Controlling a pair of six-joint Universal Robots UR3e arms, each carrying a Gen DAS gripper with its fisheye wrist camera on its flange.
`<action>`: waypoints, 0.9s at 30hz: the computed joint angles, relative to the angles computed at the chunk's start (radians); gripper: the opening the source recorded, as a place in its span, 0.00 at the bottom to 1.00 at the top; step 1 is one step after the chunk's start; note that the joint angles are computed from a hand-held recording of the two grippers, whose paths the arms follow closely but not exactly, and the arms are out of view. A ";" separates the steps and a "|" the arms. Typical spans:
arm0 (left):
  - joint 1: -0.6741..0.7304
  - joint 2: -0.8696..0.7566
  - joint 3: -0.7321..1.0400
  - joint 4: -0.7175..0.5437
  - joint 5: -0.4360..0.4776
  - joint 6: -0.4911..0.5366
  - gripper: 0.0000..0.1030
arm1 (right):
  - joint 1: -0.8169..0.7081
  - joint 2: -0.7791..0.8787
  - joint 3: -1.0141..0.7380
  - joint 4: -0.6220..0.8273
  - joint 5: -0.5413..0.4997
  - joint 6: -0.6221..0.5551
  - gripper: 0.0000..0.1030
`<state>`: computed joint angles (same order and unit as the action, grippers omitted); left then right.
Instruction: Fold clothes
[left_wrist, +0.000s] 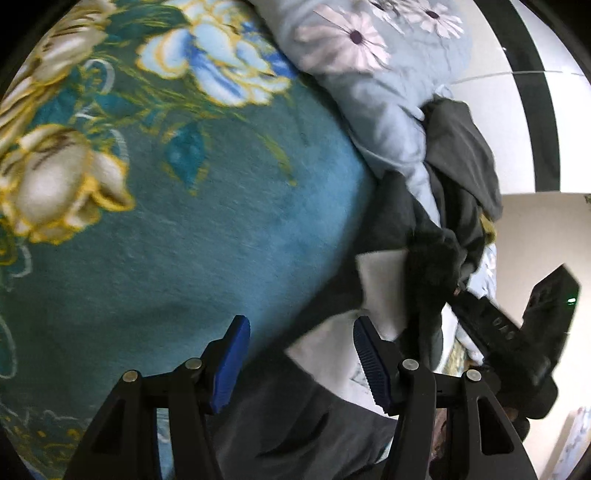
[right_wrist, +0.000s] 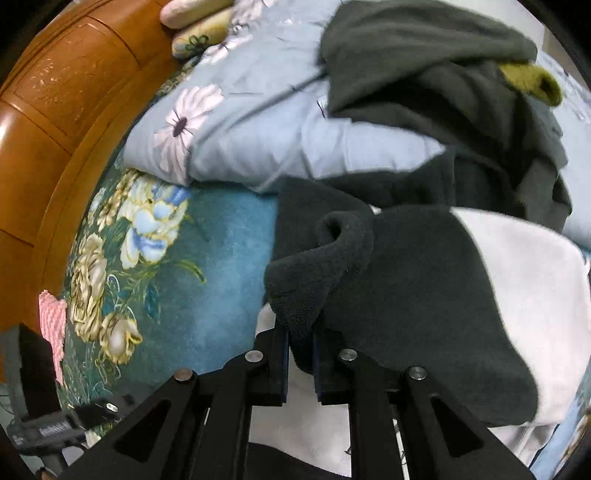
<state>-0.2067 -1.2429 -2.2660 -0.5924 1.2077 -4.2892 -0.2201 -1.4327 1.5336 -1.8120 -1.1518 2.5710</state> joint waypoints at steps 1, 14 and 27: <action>-0.006 -0.023 0.008 0.030 -0.010 -0.004 0.61 | -0.006 -0.017 0.005 0.003 0.025 0.001 0.10; -0.009 0.008 -0.002 -0.004 -0.017 0.013 0.61 | 0.045 0.055 -0.052 0.105 0.010 0.027 0.17; -0.130 -0.051 0.088 -0.160 0.033 0.151 0.61 | -0.453 0.010 -0.356 0.680 0.119 -0.412 0.51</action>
